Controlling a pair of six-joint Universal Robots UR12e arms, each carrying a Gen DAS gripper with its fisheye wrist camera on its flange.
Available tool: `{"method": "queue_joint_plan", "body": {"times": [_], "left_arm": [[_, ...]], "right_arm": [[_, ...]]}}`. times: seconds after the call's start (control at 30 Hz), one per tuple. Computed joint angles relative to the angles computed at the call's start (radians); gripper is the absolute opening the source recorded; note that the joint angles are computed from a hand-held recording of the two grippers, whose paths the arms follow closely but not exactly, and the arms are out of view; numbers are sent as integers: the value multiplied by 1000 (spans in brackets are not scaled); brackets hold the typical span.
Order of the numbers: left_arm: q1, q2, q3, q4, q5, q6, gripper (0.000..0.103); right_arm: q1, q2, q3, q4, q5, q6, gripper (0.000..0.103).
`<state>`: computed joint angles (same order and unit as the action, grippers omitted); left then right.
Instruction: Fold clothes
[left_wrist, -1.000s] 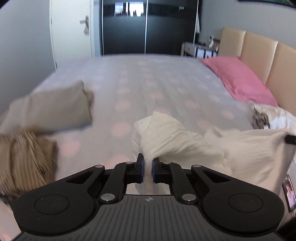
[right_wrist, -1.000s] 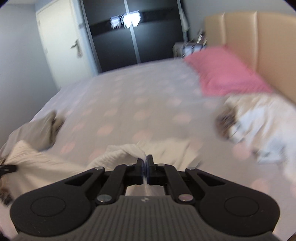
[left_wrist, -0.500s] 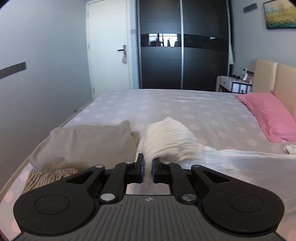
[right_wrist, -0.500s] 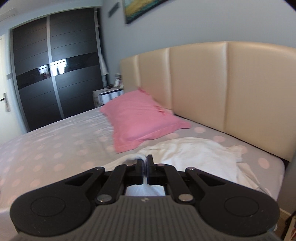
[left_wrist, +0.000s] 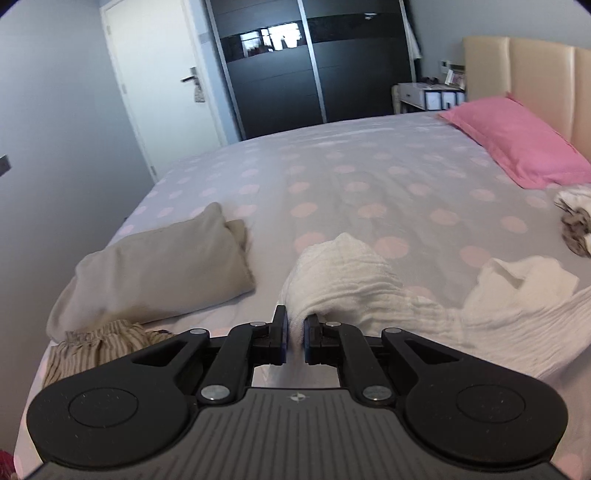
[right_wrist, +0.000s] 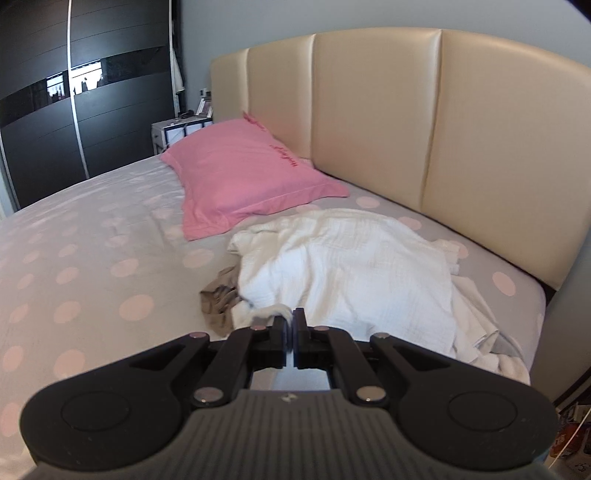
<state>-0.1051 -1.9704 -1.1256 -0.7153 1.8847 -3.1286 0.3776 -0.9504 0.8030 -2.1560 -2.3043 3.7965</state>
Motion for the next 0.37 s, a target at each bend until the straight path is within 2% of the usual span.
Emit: {"method": "queue_joint_plan", "body": {"times": [0.1,0.2,0.3,0.37], "left_arm": [[14,5,3,44,20,-44,6],[18,-7,30,91,36,-19,6],[14,-47,95,85,71,20,6],[15,-82,151,52,90,21,6]], "right_arm": [[-3,4,-6,-63,-24,-45,3],[1,47,-79,-119,-36,-156,3],[1,147,-260,-79,-26,-241,3],[-4,248,-451,8,5,-271,3]]}}
